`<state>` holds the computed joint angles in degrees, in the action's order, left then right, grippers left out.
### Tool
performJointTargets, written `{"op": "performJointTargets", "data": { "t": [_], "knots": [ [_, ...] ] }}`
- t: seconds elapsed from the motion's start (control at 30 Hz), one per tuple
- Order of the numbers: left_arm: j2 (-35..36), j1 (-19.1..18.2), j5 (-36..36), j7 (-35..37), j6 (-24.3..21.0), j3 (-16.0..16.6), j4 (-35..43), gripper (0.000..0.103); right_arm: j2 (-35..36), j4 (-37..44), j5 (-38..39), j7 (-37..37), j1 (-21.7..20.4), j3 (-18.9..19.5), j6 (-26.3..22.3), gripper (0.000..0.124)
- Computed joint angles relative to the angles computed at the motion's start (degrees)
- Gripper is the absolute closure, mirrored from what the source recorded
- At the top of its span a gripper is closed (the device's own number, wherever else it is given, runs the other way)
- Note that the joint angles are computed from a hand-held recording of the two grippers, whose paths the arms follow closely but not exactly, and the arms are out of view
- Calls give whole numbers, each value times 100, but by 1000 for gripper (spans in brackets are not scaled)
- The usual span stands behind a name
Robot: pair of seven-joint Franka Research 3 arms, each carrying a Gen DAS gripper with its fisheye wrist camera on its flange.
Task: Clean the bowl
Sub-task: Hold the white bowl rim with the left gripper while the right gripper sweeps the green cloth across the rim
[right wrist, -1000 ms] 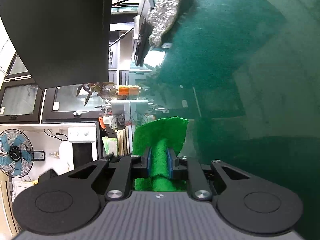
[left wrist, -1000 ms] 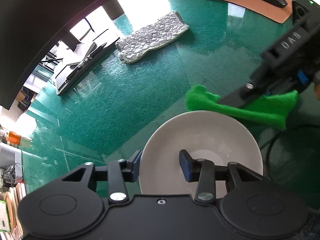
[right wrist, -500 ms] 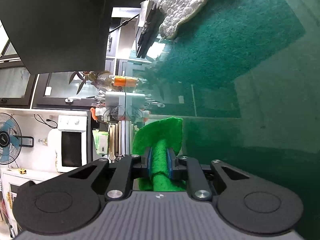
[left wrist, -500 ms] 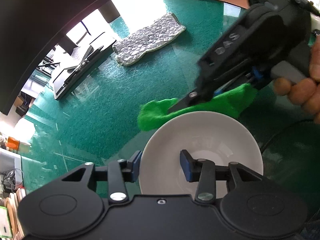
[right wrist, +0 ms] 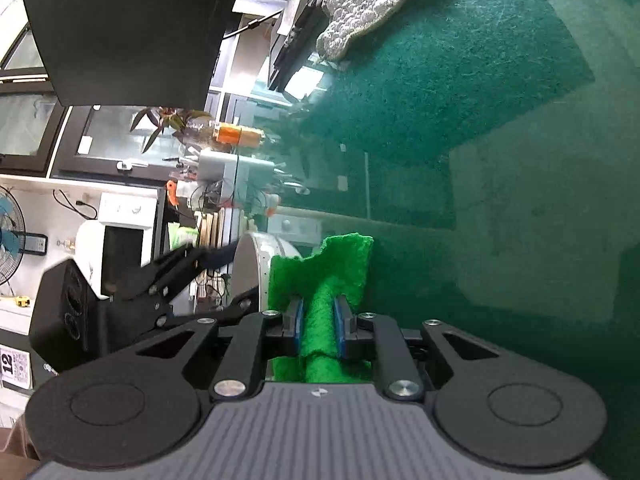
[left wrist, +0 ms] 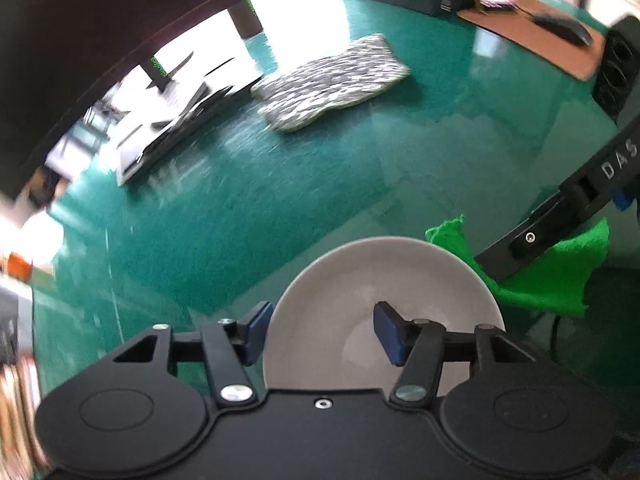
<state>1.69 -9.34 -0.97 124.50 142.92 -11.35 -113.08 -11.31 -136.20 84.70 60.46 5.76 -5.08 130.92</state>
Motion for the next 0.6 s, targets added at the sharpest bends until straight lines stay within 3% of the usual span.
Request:
{"op": "performJointTargets", "data": {
  "t": [0.17,0.37,0.6],
  "knots": [
    [-53,-17,210,-316,79,5,-102,46,-24,-15,218,21,30,27,160,107],
    [11,-39,91,772,537,-41,-183,49,323,357,408,-49,32,50,239,107],
    [80,-39,5,1135,650,-62,-171,49,975,1019,549,-99,-33,243,310,107]
  ]
}}
